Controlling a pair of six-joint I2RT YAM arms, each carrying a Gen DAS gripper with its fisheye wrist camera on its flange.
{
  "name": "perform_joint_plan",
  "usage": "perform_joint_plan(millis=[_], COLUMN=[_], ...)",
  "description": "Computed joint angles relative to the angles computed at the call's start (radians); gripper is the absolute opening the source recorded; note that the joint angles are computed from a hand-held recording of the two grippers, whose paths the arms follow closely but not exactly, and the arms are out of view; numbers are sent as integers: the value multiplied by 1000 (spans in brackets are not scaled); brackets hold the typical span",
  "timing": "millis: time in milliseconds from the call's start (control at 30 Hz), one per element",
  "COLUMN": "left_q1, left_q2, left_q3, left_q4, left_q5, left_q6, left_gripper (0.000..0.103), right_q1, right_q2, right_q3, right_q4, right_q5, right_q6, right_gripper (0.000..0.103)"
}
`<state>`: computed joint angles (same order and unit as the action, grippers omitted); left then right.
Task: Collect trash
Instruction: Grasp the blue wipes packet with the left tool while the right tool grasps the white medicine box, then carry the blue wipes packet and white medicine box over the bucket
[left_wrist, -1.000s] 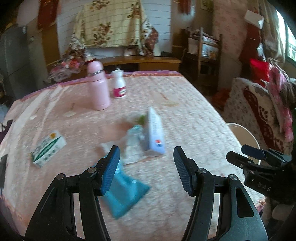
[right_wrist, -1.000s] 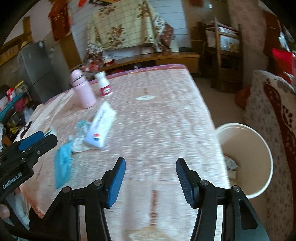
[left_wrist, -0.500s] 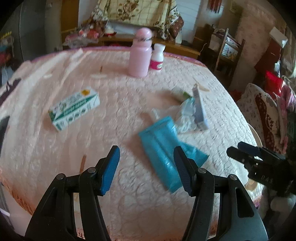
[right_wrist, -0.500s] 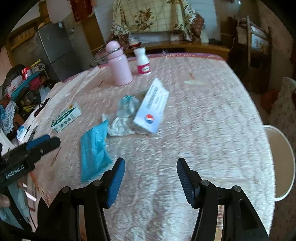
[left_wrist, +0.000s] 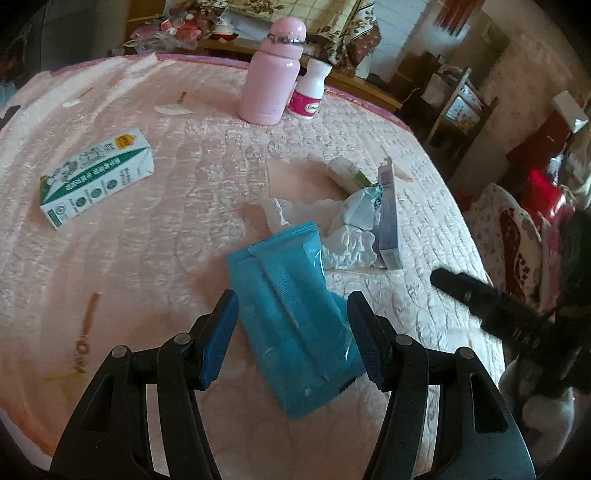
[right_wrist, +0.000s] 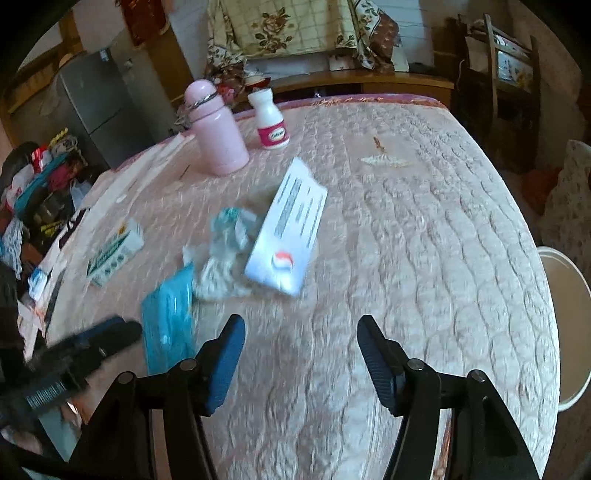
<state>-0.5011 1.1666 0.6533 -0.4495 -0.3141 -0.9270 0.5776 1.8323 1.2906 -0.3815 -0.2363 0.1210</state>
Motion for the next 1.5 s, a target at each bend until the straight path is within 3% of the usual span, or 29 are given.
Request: perform_joint_plan(millis=[367,433,467,500,700,1000,1333,1500], left_q1=[39,44,41,34,28,-40,-199,-244], left_q2=[108,123,125,125,84,-66,-52,-2], left_q3=[12,13,9,6,-28,-57,17,76], left_q4=[49,63,73,79,103,-13,-119,-127], left_q5=[25,37,38,26,44,48,-73,-103], left_q6=[-33,-29,-31,-33,-18,-32,-86,-81], left_gripper=[63,63,64,64,57,52,52,52], right_q1=[-21,-26,-28,-28,-51,-69,-16,-42], right_q2=[324,342,346,351,245,0,-1,-32], right_q3=[383,394,395,401,268,-5,-104,-138], right_q4=[-106,-90,-85,-90,-31,-132,-11,16], right_q5=[-147,-178,-187,-190,-197,-42,95,49], right_q6=[111,128,130,133,99,-115,-76,-61], right_gripper=[65,57,47,47,47,47,50,49])
